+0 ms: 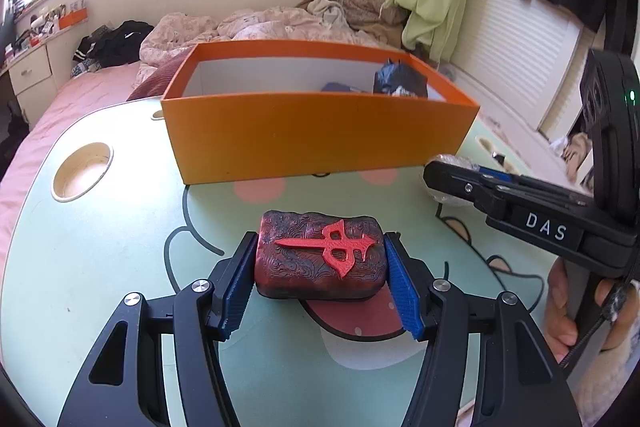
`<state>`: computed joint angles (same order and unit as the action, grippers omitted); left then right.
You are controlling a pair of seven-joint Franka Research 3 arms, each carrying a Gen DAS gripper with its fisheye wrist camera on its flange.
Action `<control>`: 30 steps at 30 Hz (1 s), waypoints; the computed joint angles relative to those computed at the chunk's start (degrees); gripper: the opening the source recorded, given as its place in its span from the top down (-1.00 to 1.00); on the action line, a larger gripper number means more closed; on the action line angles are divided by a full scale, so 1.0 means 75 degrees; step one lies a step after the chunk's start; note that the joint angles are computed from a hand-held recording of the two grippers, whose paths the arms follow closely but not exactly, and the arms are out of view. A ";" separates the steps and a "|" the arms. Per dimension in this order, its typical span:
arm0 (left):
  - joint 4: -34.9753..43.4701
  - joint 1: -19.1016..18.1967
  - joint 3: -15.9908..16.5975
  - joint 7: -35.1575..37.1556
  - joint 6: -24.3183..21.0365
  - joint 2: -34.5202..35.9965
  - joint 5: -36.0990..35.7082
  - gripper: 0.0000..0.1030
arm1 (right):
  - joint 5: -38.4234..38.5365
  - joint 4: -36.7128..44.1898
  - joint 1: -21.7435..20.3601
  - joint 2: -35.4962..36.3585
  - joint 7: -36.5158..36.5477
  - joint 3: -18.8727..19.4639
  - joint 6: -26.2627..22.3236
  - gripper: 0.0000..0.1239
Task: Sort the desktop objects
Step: 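Carry the block and cloth into the orange box and open both grippers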
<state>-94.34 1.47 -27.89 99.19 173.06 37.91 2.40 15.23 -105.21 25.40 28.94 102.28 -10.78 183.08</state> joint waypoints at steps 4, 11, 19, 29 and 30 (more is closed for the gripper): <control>-0.0104 0.0182 -0.0165 0.0020 0.0187 -0.0072 -0.0064 -0.19 | 0.0134 -0.0193 0.0426 -0.0037 0.0052 -0.0425 0.0516 0.46; 0.0213 0.1262 -0.1645 0.0742 -0.0150 0.0215 -0.0396 -0.19 | 0.0587 0.0030 -0.0339 -0.0099 -0.0468 0.0497 0.0902 0.46; 0.2296 -0.0197 -0.0286 0.0423 -0.1000 0.0769 -0.0756 -0.19 | 0.0844 0.1291 0.1357 0.0605 0.0138 -0.1767 0.0304 0.46; 0.5742 -0.1910 0.1689 -0.0882 -0.2160 0.2417 -0.0181 -0.18 | 0.0082 0.3407 0.1049 0.1950 0.1452 -0.2260 -0.0992 0.45; 0.6248 -0.2154 0.2042 -0.1226 -0.2403 0.2694 0.0018 -0.20 | -0.0023 0.3609 0.1102 0.2109 0.1699 -0.2438 -0.1209 0.42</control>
<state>-47.49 -14.68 -12.57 90.00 155.04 58.12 2.54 15.06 -78.15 33.67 44.76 115.03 -29.06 174.02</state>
